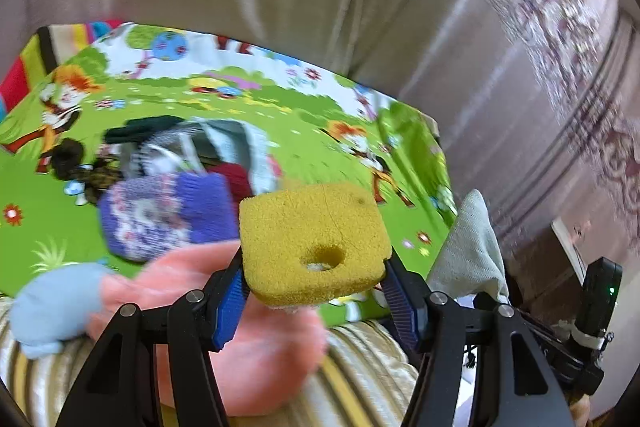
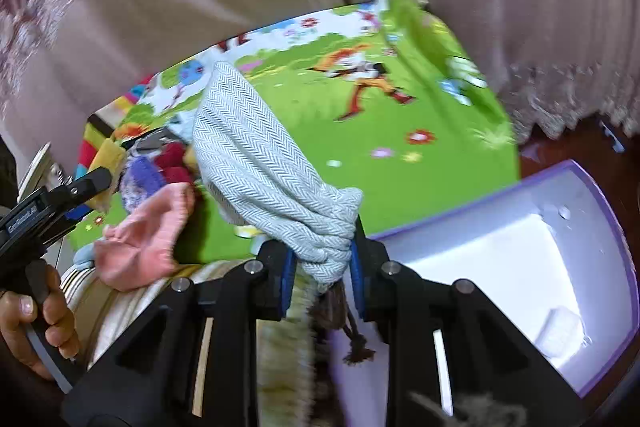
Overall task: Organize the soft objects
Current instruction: 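Carry the sponge and grey bag over the box and open both grippers, then move both grippers back from the box to the pile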
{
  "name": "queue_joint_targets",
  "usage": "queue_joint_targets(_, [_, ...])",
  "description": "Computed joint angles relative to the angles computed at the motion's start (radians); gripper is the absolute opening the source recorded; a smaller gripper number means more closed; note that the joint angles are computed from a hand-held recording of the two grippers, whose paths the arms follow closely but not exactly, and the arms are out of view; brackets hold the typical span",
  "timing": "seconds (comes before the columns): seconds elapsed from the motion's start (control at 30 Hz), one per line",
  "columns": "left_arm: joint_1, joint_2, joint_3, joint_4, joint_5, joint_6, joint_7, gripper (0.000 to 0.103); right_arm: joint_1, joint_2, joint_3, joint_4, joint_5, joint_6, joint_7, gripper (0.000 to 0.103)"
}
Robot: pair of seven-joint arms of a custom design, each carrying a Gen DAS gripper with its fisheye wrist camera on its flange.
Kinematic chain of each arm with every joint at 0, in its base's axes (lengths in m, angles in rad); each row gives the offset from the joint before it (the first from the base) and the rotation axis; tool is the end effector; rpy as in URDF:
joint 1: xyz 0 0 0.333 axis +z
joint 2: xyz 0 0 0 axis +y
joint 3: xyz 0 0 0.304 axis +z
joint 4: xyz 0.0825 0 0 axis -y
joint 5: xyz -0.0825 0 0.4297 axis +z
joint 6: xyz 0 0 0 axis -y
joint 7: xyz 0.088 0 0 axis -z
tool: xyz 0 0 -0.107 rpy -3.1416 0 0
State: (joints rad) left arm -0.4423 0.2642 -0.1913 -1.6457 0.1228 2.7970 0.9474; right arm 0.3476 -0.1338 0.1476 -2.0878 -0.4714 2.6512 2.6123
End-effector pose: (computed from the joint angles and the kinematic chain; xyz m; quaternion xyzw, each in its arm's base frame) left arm 0.5932 -0.4240 0.5435 -0.6132 0.6615 -0.4224 0.0897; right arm 0.5258 0.3016 0.5317 -0.5857 0.7175 -0.1884 0.3266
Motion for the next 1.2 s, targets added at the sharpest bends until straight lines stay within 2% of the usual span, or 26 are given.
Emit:
queue_joint_targets(0.37, [-0.065, 0.133, -0.076, 0.189, -0.091, -0.119, 0.215, 0.063, -0.085, -0.204, 0.013, -0.198, -0.052, -0.073, 0.146, 0.028])
queue_joint_targets(0.53, [-0.088, 0.185, -0.113, 0.262, -0.159, -0.184, 0.329, 0.063, -0.114, -0.253, 0.028, -0.231, -0.079, -0.153, 0.199, 0.029])
queue_joint_targets(0.63, [-0.103, 0.217, -0.126, 0.311, -0.197, -0.23, 0.387, 0.065, -0.121, -0.266, 0.029, -0.238, -0.084, -0.182, 0.214, 0.037])
queue_joint_targets(0.7, [-0.108, 0.241, -0.141, 0.348, -0.228, -0.274, 0.44, 0.071, -0.123, -0.276, 0.027, -0.246, -0.083, -0.19, 0.227, 0.05])
queue_joint_targets(0.8, [-0.133, 0.243, -0.124, 0.357, -0.227, -0.297, 0.452, 0.08, -0.127, -0.292, 0.029, -0.257, -0.087, -0.199, 0.244, 0.061])
queue_joint_targets(0.87, [-0.134, 0.236, -0.12, 0.349, -0.237, -0.299, 0.454, 0.08, -0.129, -0.296, 0.035, -0.256, -0.095, -0.209, 0.252, 0.066])
queue_joint_targets(1.2, [-0.12, 0.189, -0.099, 0.284, -0.246, -0.261, 0.408, 0.08, -0.117, -0.272, 0.046, -0.221, -0.124, -0.214, 0.253, 0.067])
